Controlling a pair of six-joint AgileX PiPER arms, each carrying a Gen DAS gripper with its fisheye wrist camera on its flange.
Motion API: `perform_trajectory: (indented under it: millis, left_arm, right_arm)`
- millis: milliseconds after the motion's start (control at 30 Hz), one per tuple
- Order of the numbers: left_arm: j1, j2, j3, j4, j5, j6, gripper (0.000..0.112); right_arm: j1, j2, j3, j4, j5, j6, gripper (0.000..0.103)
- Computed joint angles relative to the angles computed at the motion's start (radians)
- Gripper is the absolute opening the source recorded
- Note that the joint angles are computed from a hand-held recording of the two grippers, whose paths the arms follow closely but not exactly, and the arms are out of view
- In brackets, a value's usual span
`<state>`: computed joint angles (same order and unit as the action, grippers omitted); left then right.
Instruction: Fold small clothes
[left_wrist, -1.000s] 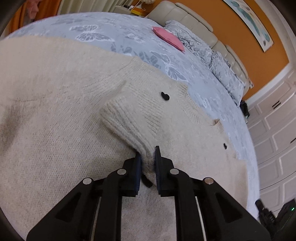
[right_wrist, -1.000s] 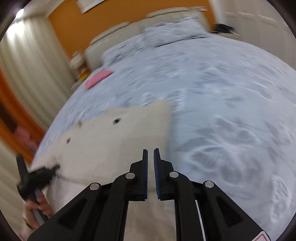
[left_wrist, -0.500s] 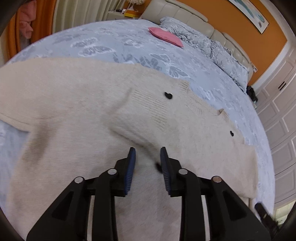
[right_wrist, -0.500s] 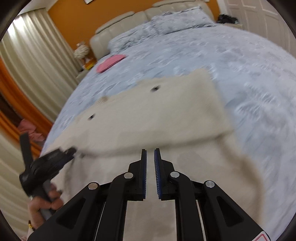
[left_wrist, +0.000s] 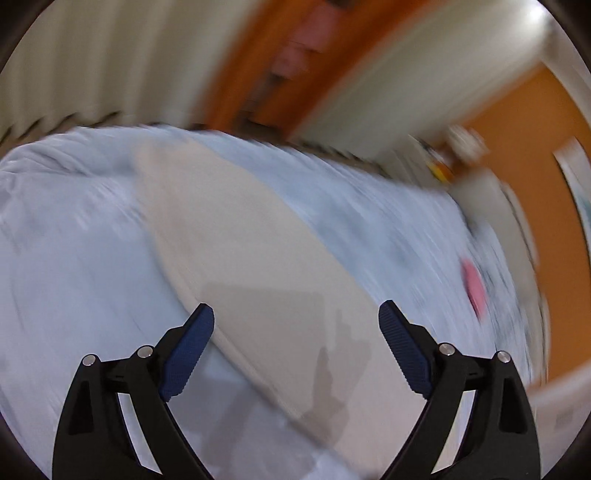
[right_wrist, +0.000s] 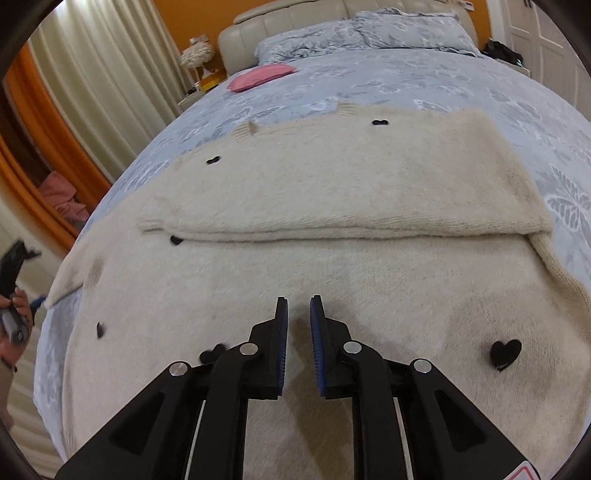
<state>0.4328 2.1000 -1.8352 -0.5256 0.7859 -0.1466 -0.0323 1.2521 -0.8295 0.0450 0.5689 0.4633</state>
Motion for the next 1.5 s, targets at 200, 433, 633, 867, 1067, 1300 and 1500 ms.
perform_trajectory:
  millis: [200, 433, 633, 867, 1067, 1300, 1500]
  left_arm:
    - [0.017, 0.137, -0.147, 0.091, 0.003, -0.226, 0.064]
    - [-0.079, 0.063, -0.1, 0.057, -0.029, -0.092, 0.011]
    - [-0.238, -0.087, -0.046, -0.055, -0.011, 0.09, 0.011]
    - [-0.512, -0.218, 0.014, -0.11, -0.004, 0.21, 0.011]
    - [-0.787, -0.236, 0.093, -0.165, -0.051, 0.244, 0.011]
    - [-0.908, -0.227, 0.362, -0.289, -0.121, 0.248, 0.046]
    - [-0.765, -0.473, 0.734, -0.471, -0.346, 0.433, 0.077]
  right_arm:
    - [-0.018, 0.025, -0.005, 0.02, -0.005, -0.037, 0.026]
    - [-0.026, 0.04, -0.026, 0.006, 0.019, -0.045, 0.027]
    - [-0.074, 0.043, -0.039, 0.092, 0.043, -0.11, 0.028]
    - [-0.104, 0.05, -0.056, 0.122, 0.076, -0.138, 0.028]
    - [-0.194, 0.043, -0.062, 0.179, 0.096, -0.199, 0.031]
    - [-0.433, 0.025, -0.04, 0.338, 0.126, -0.35, 0.037]
    - [-0.475, 0.038, -0.044, 0.404, 0.127, -0.428, 0.042]
